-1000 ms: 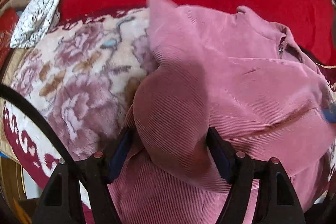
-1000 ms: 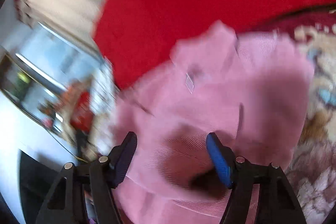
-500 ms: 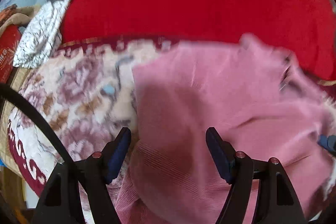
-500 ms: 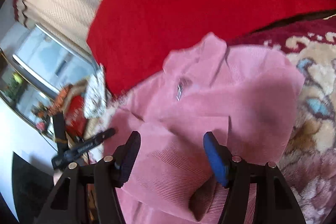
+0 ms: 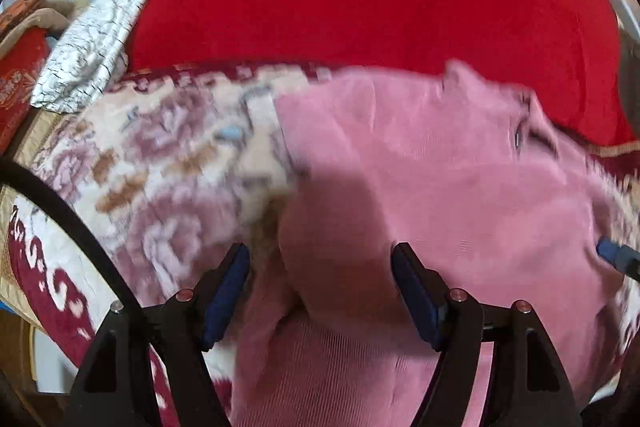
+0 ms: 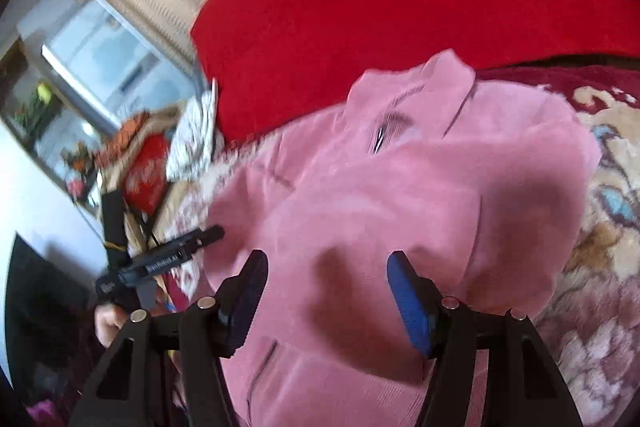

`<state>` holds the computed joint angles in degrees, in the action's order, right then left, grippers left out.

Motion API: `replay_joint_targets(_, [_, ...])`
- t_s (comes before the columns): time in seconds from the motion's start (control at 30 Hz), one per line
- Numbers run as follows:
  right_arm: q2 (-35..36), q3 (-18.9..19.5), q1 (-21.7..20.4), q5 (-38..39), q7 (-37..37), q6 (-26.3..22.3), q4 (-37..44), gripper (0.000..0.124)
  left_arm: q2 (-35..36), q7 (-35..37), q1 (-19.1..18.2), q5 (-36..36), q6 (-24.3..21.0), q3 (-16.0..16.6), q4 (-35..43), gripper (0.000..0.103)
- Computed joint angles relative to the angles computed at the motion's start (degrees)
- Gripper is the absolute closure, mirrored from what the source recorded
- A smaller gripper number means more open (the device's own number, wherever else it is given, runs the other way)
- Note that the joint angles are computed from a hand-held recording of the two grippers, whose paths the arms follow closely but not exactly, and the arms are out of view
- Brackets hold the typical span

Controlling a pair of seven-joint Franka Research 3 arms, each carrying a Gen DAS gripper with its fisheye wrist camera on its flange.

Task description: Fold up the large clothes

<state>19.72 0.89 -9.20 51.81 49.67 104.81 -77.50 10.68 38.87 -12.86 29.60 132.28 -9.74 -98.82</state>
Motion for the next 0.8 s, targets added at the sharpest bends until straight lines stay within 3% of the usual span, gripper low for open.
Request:
replay_joint_targets(0.07, [0.17, -0.35, 1.04, -3.75, -0.53, -0.27, -0.35, 0.058, 2.08, 4.06, 0.46, -3.35, -2.84, -0.51, 1.63, 0.028])
replay_joint_targets(0.13, [-0.35, -0.22, 0.75, -2.72, -1.57, 0.36, -1.36, 0.059, 1.51, 3.0, 0.3, -3.8, -2.42, -0.28, 0.99, 0.028])
replay_joint_targets(0.2, [-0.09, -0.45, -0.07, -1.88, 0.51, -2.03, -0.29, 0.058, -0.2, 3.34, 0.71, -5.18, -0.64, -0.41, -0.44, 0.028])
replay_joint_targets(0.47, [-3.57, -2.02, -2.71, 0.32, -1.44, -6.21, -3.6, 0.05, -15.03, 5.32, 2.36, -7.88, 3.09, -0.87, -14.68, 0.028])
replay_joint_targets(0.53, [-5.51, -2.61, -3.04, 0.7, -3.14, -6.8, -5.86, 0.044, -19.18, 6.27, 2.85, -10.36, 3.12, -0.64, -18.81, 0.028])
replay_joint_targets(0.8, [-15.87, -7.52, -3.79, 2.38, -7.28, -9.0, -21.03, 0.043, -29.34, 11.75, 2.99, -20.99, 3.55, 1.53, -30.47, 0.028])
